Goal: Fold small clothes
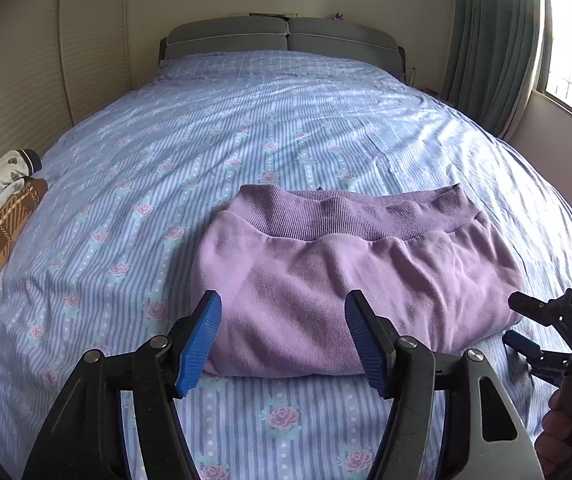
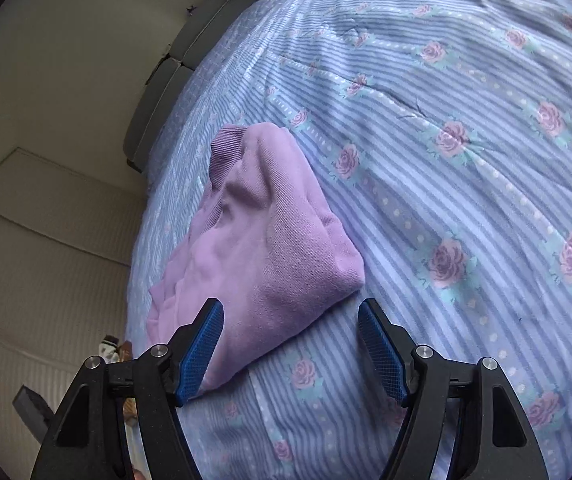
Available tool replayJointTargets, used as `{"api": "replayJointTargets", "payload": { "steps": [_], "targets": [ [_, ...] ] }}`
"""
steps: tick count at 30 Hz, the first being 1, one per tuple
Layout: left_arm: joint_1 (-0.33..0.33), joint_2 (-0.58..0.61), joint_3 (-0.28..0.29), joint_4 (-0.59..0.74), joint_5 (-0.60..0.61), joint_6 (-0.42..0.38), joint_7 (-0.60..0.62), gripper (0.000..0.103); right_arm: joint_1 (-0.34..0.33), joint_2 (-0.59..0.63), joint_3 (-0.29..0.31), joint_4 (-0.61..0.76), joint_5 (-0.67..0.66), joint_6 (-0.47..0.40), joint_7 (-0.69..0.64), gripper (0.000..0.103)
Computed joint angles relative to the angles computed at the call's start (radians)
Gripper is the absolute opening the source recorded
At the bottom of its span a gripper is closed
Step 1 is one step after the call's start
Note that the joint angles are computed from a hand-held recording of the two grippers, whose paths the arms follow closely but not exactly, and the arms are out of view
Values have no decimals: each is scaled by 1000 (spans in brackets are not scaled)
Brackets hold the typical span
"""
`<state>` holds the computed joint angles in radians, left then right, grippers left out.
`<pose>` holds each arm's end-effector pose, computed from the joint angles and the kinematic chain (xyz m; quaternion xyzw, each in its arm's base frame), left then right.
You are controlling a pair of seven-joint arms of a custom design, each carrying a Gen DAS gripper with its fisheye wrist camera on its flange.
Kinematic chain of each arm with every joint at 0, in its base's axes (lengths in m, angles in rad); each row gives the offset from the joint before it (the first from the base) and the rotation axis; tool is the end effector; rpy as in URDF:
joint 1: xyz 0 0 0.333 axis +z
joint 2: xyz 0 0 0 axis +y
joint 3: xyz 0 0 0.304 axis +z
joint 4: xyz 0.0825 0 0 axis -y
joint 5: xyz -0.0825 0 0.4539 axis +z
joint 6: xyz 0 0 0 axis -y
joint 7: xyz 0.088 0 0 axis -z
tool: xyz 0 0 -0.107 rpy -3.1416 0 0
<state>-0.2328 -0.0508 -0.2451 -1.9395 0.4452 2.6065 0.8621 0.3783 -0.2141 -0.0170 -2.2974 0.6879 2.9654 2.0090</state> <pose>0.5809 -0.3140 0.5515 -0.6280 0.6766 -0.3008 0.2395 0.5608 0.1655 0.4832 -0.3760 0.8117 0.0314 0.4459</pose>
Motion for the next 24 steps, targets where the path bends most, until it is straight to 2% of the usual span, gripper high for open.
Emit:
{"api": "replayJointTargets", "payload": {
  "steps": [4, 5, 7, 8, 10, 11, 13, 15, 16, 18, 20, 24],
  "targets": [
    [10, -15, 4, -9, 13, -2, -25, 63, 13, 73, 6, 46, 53, 55, -18, 71],
    [13, -14, 5, -9, 14, -5, -28, 63, 7, 86, 13, 53, 51, 77, -12, 68],
    [17, -14, 6, -7, 16, -11, -35, 63, -9, 108, 24, 66, 40, 102, 27, 55],
    [19, -14, 6, -7, 14, -15, -36, 63, -18, 112, 29, 67, 31, 108, 51, 45],
    [22, -20, 8, -14, 9, -13, -36, 63, -16, 117, 25, 74, 56, 111, 35, 40],
    [23, -23, 7, -17, 12, -14, -40, 63, -37, 107, 39, 66, -4, 109, 70, 37],
    [27, -33, 7, -26, 16, -19, -45, 63, -114, 93, 96, 55, -245, 94, 246, 34],
    [33, -45, 8, -37, 17, -27, -54, 63, -223, 77, 179, 63, -550, 66, 480, 33],
    [37, -54, 10, -45, 13, -29, -56, 63, -281, 73, 226, 84, -717, 34, 592, 33],
    [48, -76, 14, -63, 7, -37, -56, 63, -351, 69, 292, 144, -994, -38, 742, 32],
    [63, -101, 19, -85, 2, -44, -54, 63, -368, 79, 333, 226, -1211, -142, 809, 32],
    [103, -164, 31, -140, -9, -44, -53, 63, -307, 161, 377, 414, -1498, -368, 773, 32]
  ]
}}
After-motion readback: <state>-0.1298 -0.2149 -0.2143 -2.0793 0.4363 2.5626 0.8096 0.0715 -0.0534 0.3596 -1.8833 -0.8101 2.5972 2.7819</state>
